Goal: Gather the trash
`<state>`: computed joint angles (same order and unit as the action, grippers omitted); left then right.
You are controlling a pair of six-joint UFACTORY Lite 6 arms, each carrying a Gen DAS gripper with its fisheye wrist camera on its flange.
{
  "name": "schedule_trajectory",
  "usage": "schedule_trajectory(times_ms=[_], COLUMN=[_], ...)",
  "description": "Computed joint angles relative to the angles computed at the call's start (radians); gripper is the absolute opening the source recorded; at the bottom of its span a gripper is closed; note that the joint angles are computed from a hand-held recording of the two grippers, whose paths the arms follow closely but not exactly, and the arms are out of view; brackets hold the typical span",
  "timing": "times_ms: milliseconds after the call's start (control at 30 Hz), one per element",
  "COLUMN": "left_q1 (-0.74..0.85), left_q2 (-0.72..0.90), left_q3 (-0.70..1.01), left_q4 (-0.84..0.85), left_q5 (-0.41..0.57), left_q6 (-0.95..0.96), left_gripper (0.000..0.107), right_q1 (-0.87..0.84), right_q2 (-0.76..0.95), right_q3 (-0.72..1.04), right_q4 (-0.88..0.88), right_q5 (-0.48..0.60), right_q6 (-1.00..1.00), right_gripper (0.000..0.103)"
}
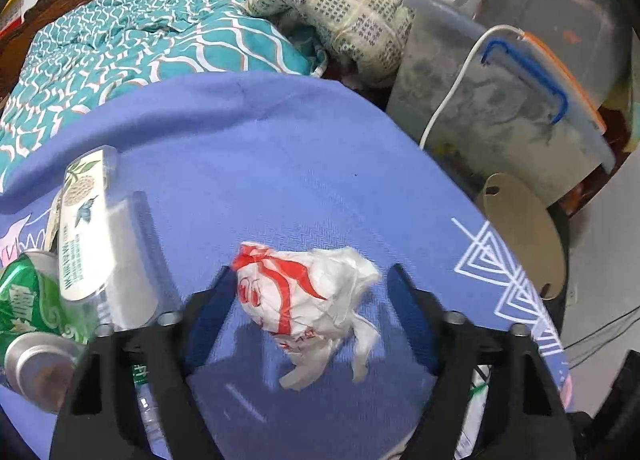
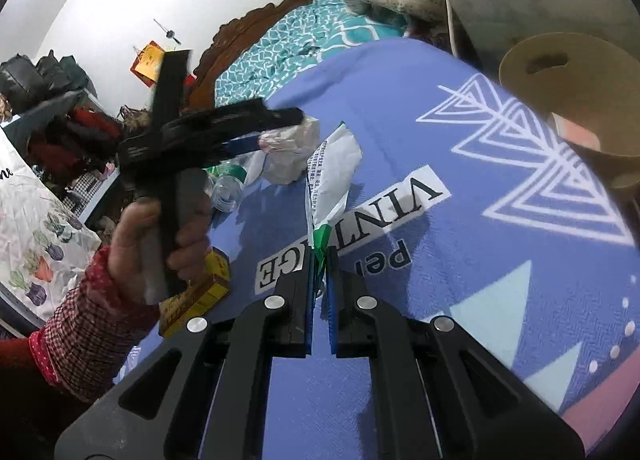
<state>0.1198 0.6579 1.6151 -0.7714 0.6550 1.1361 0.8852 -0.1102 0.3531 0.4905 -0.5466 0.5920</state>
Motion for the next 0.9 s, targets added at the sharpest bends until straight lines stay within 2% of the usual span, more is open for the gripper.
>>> schedule_trajectory(times_ms=[33,67,167,267,400,533,633,767,900], left_q1=[-0.003,0.006,0.071,0.201,0.411,0.640,0.753,0.832,0.871], left_q2=[-0.008,-0.033,-0.178,-0.374,-0.475,-0.429,-0.344,-0.225,-0.117], left_q3=[-0.008,-0.040,-0.195,-0.388,-0.464,-0.407,-0.323,-0.202,-0.081], left_q4=[0.005,-0.014,-0.129,-0.247,-0.262,-0.231,-0.211,-0.182,-0.155], left_q5=[0.004,0.005,0.037,0.080,0.177,0.267,0.292,0.298,0.316], left_q6=[0.007,0.037,0.207,0.445,0.585,0.639,0.646,0.620,0.572], left_gripper=[0.043,0.041,0.041,0.041,0.041,0.041,0.042,0.042,0.042], right_q1=[0.004,0.020,0.091,0.137,0.179,0.231,0.261,0.290,0.316], right_q2=[0.001,-0.013,-0.007,0.046,0.166,0.343,0.462,0.593,0.594], right_q3=[0.002,0.003,0.048,0.119,0.252,0.443,0.588,0.774,0.787], right_q4=[0.006,0.038,0.141,0.164,0.135,0.090,0.043,0.070,0.188], right_q5=[-0.006,-0.009,-0.038,-0.044,-0.032,-0.025,0.004,0.097,0.116], right_q6=[-0.006,-0.033,-0.111,-0.133,-0.122,-0.110,-0.100,-0.170,-0.278], right_gripper=[0.008,0.008,0.008,0.008,0.008,0.008,0.008,0.008,0.008])
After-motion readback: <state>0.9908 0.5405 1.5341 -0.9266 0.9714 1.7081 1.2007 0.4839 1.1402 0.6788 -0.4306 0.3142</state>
